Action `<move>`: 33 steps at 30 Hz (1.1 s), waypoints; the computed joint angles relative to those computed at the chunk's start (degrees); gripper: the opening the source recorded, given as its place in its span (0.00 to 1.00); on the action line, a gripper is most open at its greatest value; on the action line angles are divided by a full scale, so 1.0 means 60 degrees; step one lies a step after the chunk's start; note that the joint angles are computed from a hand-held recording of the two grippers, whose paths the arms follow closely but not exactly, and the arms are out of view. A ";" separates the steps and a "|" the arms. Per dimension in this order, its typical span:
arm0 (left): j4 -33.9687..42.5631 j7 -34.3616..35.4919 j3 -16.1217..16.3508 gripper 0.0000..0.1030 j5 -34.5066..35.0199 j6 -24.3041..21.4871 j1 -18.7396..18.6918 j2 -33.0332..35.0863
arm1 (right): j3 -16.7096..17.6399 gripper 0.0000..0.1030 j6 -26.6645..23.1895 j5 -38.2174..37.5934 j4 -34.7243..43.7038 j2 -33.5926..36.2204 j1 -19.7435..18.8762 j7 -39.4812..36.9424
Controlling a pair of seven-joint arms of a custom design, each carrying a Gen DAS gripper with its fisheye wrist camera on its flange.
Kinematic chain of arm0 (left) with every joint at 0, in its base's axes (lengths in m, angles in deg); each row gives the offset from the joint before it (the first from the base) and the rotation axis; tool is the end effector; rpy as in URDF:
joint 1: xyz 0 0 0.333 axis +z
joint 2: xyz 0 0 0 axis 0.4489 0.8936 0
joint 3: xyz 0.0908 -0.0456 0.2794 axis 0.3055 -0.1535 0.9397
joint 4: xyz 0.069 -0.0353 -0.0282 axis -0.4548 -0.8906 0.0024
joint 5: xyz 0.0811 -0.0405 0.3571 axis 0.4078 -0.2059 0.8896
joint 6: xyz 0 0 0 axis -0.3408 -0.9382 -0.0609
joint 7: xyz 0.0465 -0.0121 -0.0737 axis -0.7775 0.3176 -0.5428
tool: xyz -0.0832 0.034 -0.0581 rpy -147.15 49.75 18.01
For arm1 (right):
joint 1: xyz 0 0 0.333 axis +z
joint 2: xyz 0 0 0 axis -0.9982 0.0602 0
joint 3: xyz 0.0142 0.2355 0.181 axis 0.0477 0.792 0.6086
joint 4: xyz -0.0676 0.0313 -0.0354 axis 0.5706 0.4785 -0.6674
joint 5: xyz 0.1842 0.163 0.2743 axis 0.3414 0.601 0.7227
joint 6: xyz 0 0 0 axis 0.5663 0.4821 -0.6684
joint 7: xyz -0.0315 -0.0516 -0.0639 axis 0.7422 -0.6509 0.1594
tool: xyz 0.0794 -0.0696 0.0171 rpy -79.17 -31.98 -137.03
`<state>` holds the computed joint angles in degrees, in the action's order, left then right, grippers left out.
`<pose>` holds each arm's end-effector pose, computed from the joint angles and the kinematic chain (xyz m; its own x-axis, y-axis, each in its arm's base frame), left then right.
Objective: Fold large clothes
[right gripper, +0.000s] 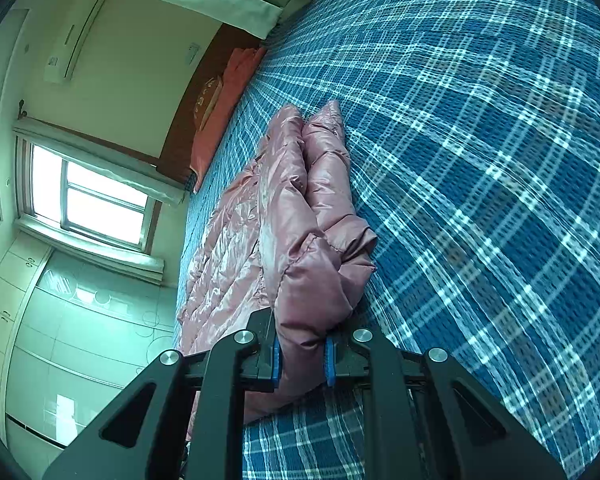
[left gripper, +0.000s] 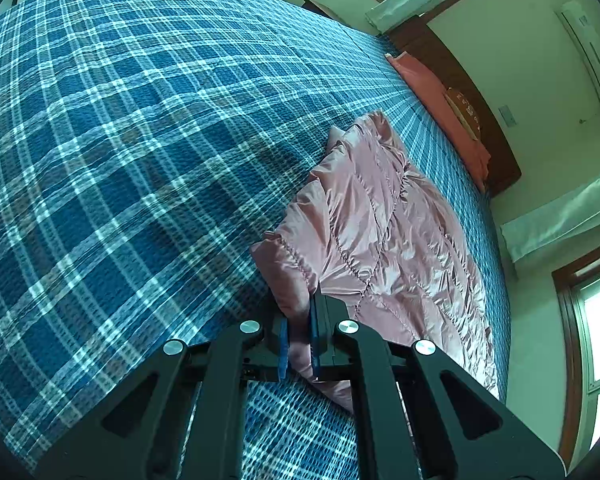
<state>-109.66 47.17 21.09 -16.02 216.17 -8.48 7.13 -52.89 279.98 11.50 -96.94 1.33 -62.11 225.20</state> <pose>0.6027 -0.1619 0.3162 0.5412 -0.5995 0.5897 -0.4689 -0.7973 -0.3801 0.6796 0.3240 0.3017 -0.2477 -0.5088 -0.8245 -0.5641 0.7676 -0.3042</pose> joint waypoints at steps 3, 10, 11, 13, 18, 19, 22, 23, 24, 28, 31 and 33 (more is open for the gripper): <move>-0.0170 0.0066 0.0033 0.07 0.0025 0.0016 -0.0046 -0.0104 | 0.0063 0.15 -0.0005 -0.0005 0.0030 0.0037 -0.0062 -0.0011; -0.0192 0.0020 0.0183 0.08 0.0201 -0.0088 -0.0226 0.0036 | 0.1196 0.16 0.0442 -0.0057 -0.0047 0.0354 -0.0868 -0.0441; -0.0336 0.0013 0.0236 0.08 0.0216 -0.0005 -0.0309 0.0000 | 0.1276 0.17 0.0431 -0.0440 0.0061 0.0436 -0.0996 -0.0118; -0.0350 0.0078 0.0270 0.09 0.0224 -0.0035 -0.0344 -0.0003 | 0.1607 0.20 0.0598 -0.0628 0.0067 0.0533 -0.1255 -0.0093; -0.0494 -0.0018 0.1005 0.23 0.0343 -0.0328 -0.1060 -0.0081 | 0.1673 0.25 0.0930 -0.0773 -0.0370 0.0376 -0.1414 0.0111; -0.0522 -0.0094 0.1192 0.25 0.0456 -0.0433 -0.1227 -0.0099 | 0.1631 0.26 0.0988 -0.0778 -0.0475 0.0318 -0.1400 0.0159; -0.0630 -0.0403 0.1622 0.29 0.0896 -0.0620 -0.1584 -0.0173 | 0.1646 0.28 0.1215 -0.0887 -0.0863 0.0153 -0.1496 0.0306; -0.0653 -0.0480 0.1737 0.31 0.1067 -0.0728 -0.1671 -0.0214 | 0.1749 0.28 0.1395 -0.1009 -0.1166 0.0049 -0.1651 0.0350; -0.0675 -0.0558 0.1819 0.32 0.1230 -0.0814 -0.1731 -0.0259 | 0.1738 0.28 0.1499 -0.1048 -0.1309 -0.0012 -0.1677 0.0419; -0.0922 -0.0983 0.2020 0.38 0.1749 -0.0855 -0.1833 -0.0493 | 0.1590 0.28 0.1884 -0.1138 -0.1918 -0.0314 -0.1723 0.0694; -0.1121 -0.1350 0.2197 0.40 0.2108 -0.0805 -0.1905 -0.0643 | 0.1634 0.29 0.2217 -0.1345 -0.2493 -0.0561 -0.1918 0.0950; -0.1272 -0.1643 0.2406 0.44 0.2356 -0.0821 -0.2055 -0.0763 | 0.1536 0.29 0.2456 -0.1391 -0.3002 -0.0840 -0.1941 0.1097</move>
<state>-117.29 37.31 35.52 -1.88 211.25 -20.81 2.55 -43.67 294.72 3.15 -114.95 -3.71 -73.76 231.78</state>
